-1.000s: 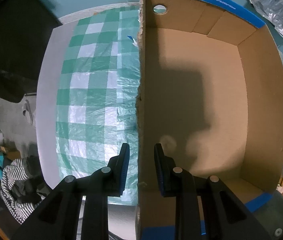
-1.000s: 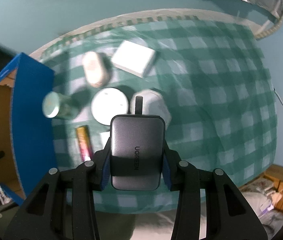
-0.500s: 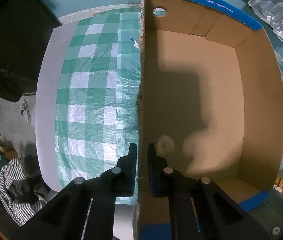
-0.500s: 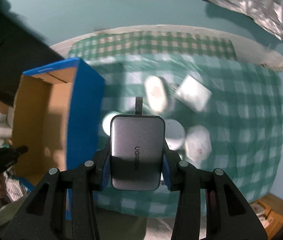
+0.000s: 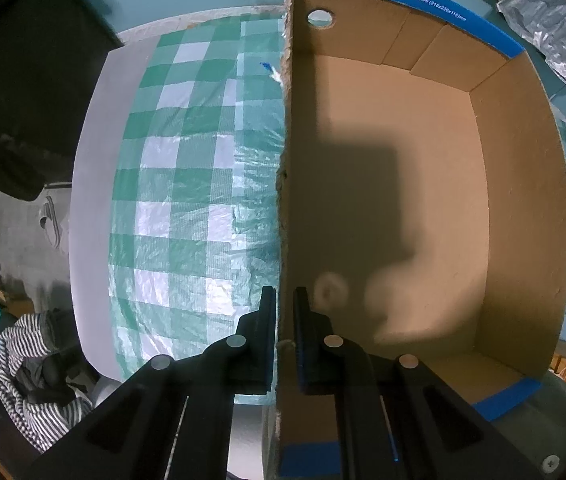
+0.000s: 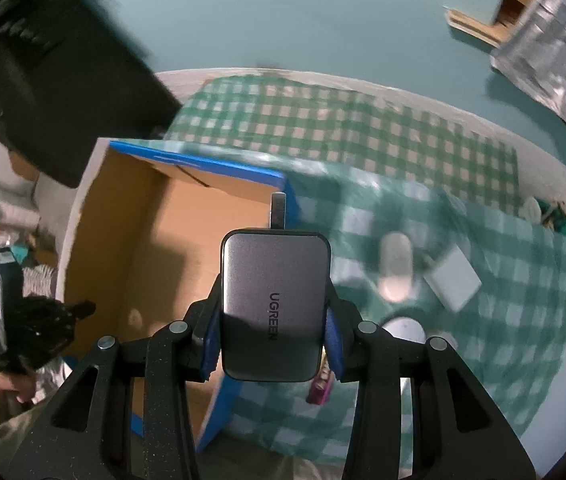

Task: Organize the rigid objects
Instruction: 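Lift the grey hub with the right gripper toward the cardboard box, then lower the grey hub into the box and open the right gripper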

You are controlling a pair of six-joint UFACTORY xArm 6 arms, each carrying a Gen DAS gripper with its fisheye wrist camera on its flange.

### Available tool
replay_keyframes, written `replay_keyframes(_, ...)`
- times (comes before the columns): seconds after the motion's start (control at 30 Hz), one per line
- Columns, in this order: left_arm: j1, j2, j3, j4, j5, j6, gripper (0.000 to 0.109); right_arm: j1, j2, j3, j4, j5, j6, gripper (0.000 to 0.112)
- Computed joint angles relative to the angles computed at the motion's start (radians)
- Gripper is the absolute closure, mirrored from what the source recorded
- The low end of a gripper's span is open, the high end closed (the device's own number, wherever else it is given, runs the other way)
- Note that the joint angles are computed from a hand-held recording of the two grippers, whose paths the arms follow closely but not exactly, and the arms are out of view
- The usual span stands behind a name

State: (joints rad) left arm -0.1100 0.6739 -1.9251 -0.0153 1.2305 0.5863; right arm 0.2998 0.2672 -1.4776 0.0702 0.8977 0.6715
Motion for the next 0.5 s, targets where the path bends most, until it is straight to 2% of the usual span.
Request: replay_keyframes(0.5,0.003,-0.001,0.013,-0.005,-0.002,-0.005,0.101,0.012,0.331,-0.420,0.047,0.168,-0.165,0.071)
